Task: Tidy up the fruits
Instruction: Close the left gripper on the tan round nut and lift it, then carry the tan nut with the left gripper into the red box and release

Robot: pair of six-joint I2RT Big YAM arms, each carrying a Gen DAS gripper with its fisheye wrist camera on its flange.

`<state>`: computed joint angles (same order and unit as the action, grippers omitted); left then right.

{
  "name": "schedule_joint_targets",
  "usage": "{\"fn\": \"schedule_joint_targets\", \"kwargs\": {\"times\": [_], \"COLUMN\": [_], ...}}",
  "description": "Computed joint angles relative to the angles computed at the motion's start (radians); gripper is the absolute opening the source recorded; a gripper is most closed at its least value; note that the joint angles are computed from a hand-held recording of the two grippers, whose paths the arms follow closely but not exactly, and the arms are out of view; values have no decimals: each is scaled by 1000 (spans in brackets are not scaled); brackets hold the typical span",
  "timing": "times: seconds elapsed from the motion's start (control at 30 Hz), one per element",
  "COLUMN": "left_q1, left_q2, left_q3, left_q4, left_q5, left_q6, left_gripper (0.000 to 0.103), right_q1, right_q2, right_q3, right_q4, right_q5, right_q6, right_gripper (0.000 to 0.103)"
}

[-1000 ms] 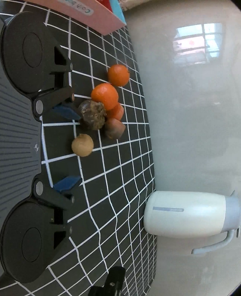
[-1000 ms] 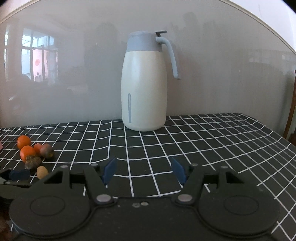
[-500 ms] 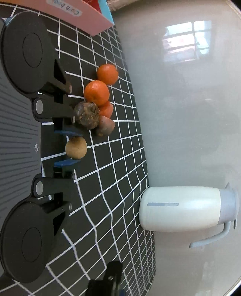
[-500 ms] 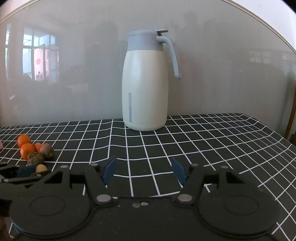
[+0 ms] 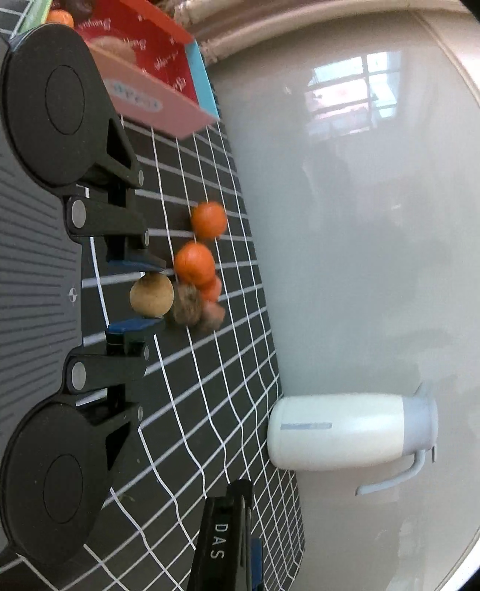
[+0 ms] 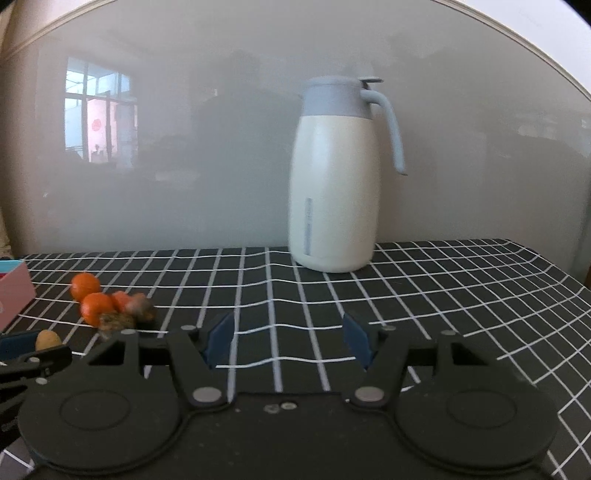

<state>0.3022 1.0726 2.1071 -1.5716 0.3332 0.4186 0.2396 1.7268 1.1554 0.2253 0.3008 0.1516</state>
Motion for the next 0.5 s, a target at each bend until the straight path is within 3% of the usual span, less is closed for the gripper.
{"fn": "schedule_joint_targets", "kwargs": {"times": [0.2, 0.5], "left_q1": [183, 479], "left_q2": [28, 131], "left_q3": [45, 156], "left_q4": [-22, -18], "left_q5": [128, 300], "left_q6": [67, 98], "left_gripper": [27, 27], "right_q1": [46, 116], "right_q2": [10, 54], "right_q3": [23, 82], "right_q4": [-4, -27], "right_q5": [13, 39], "right_q6": [-3, -21], "right_gripper": [64, 64]}}
